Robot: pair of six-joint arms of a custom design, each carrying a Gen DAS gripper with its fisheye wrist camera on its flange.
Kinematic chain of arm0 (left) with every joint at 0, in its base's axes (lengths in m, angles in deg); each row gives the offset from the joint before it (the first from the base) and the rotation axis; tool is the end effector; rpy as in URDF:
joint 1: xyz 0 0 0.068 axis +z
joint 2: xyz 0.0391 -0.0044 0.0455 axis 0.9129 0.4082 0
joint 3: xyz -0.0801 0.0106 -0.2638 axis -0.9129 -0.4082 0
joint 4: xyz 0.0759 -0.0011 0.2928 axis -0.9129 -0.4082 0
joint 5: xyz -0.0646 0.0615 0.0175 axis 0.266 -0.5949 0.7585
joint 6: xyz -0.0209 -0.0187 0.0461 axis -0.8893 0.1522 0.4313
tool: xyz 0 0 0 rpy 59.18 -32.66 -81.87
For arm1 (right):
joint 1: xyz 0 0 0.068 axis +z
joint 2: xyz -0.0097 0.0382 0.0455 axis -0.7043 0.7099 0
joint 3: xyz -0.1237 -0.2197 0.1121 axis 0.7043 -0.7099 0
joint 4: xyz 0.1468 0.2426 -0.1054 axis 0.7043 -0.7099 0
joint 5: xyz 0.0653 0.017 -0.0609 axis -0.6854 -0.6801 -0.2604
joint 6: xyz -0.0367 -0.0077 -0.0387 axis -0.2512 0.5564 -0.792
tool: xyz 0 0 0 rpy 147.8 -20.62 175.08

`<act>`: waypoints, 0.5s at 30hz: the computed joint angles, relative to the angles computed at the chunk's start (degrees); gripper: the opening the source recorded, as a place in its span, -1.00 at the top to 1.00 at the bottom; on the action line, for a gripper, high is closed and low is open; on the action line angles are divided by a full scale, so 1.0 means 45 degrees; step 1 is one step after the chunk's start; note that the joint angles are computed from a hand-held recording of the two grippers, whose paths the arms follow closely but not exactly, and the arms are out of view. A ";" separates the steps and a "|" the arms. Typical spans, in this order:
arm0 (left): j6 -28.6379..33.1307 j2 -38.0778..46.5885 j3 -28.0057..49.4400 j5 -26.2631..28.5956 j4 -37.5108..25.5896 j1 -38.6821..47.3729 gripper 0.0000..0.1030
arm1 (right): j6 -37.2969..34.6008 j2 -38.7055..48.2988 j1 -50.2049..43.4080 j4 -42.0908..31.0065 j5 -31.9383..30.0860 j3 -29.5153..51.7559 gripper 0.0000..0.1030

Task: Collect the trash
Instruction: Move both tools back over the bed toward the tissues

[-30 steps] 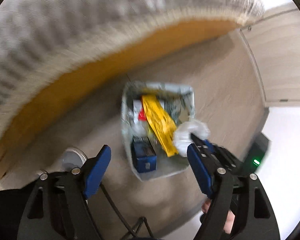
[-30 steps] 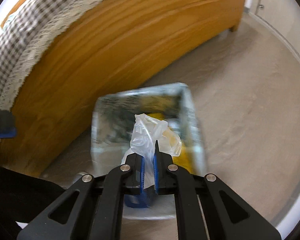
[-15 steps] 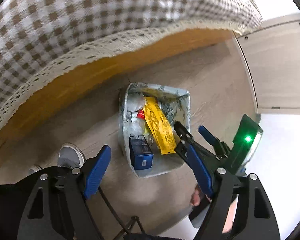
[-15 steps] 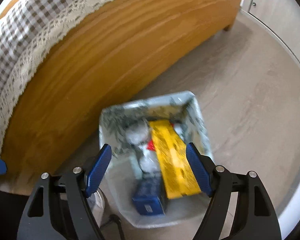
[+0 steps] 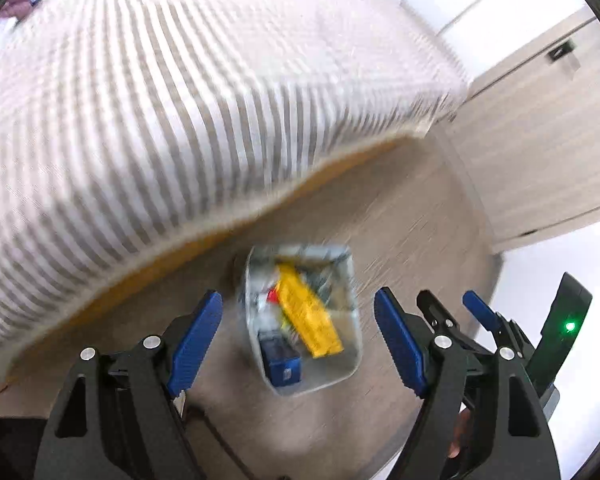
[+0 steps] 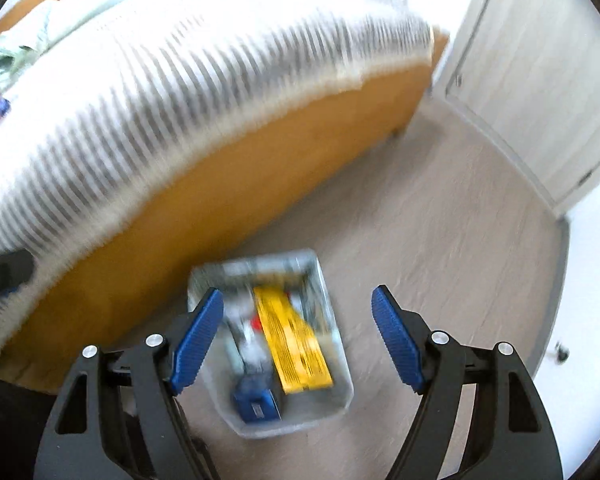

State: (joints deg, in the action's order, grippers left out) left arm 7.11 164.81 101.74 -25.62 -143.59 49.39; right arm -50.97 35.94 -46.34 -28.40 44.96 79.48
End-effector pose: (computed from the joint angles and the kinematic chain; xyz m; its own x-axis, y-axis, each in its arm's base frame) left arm 0.2918 -0.1009 0.3847 -0.9545 0.0610 -0.2918 0.1903 0.8781 -0.4390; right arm 0.2161 -0.0121 0.3655 -0.8328 0.1854 -0.5216 0.2559 0.9644 -0.0659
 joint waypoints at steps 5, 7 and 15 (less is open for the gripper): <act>0.3385 0.0160 0.2790 0.1031 -0.0779 0.3991 -0.52 | 0.1573 0.1845 0.3599 0.0367 0.1448 0.3016 -0.43; 0.5031 0.0560 0.3693 0.1382 -0.0814 0.5847 -0.64 | 0.2108 0.2965 0.5142 0.0775 0.1844 0.4200 -0.43; 0.8427 0.5253 0.7697 0.2978 -0.0658 1.1793 -0.81 | 0.3359 0.9143 0.8518 0.2238 0.1501 1.0010 -0.43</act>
